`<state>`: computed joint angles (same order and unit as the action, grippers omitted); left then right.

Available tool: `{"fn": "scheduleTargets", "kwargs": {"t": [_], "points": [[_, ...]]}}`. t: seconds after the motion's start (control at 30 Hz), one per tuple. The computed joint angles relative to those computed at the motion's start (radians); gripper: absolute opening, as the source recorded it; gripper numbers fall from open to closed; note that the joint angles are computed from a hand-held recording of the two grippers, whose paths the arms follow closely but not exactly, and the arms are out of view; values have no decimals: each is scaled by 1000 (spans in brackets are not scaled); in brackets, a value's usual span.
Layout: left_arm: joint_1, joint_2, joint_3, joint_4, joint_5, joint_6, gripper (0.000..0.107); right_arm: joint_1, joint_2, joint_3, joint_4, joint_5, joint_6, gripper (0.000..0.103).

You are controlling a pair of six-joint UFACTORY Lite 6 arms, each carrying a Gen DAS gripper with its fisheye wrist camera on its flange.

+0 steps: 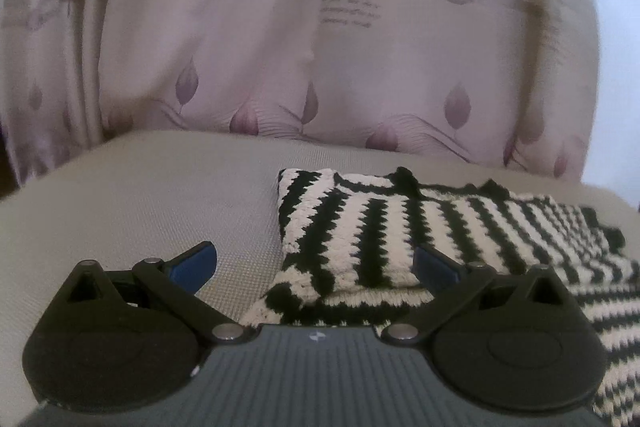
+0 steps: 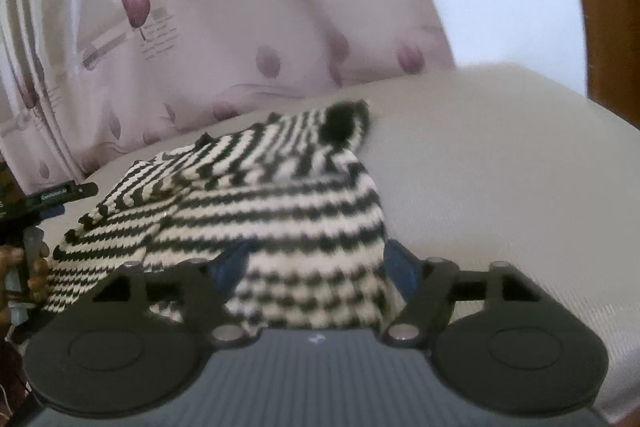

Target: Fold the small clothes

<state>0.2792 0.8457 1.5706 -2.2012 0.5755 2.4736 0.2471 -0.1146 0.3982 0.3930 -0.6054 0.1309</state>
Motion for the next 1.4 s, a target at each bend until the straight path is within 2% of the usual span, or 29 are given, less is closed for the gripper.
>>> {"fn": "scheduleTargets", "kwargs": {"t": [0.07, 0.3, 0.47, 0.6, 0.73, 0.93, 1.0, 1.1, 1.23, 1.4], "points": [[5, -41, -55, 4, 7, 27, 103, 27, -39, -51, 44, -10, -5, 75], [25, -128, -170, 14, 2, 72, 103, 76, 29, -57, 49, -40, 43, 75], [50, -152, -211, 51, -8, 66, 103, 155, 69, -49, 139, -89, -13, 81], [77, -157, -226, 88, -7, 47, 103, 198, 81, -50, 188, -114, -46, 82], [118, -148, -206, 223, -6, -64, 103, 226, 83, -53, 206, -125, -68, 83], [229, -114, -146, 486, 90, -217, 103, 216, 72, -114, 121, -205, 62, 84], [279, -72, -69, 656, 161, -362, 103, 211, 75, -145, 80, -260, 133, 84], [332, -10, 49, 871, 238, -589, 103, 218, 70, -162, 77, -289, 166, 84], [382, 63, 162, 992, 304, -751, 98, 226, 67, -175, 80, -308, 192, 85], [418, 99, 220, 1028, 396, -790, 92, 216, 68, -180, 54, -314, 218, 87]]}}
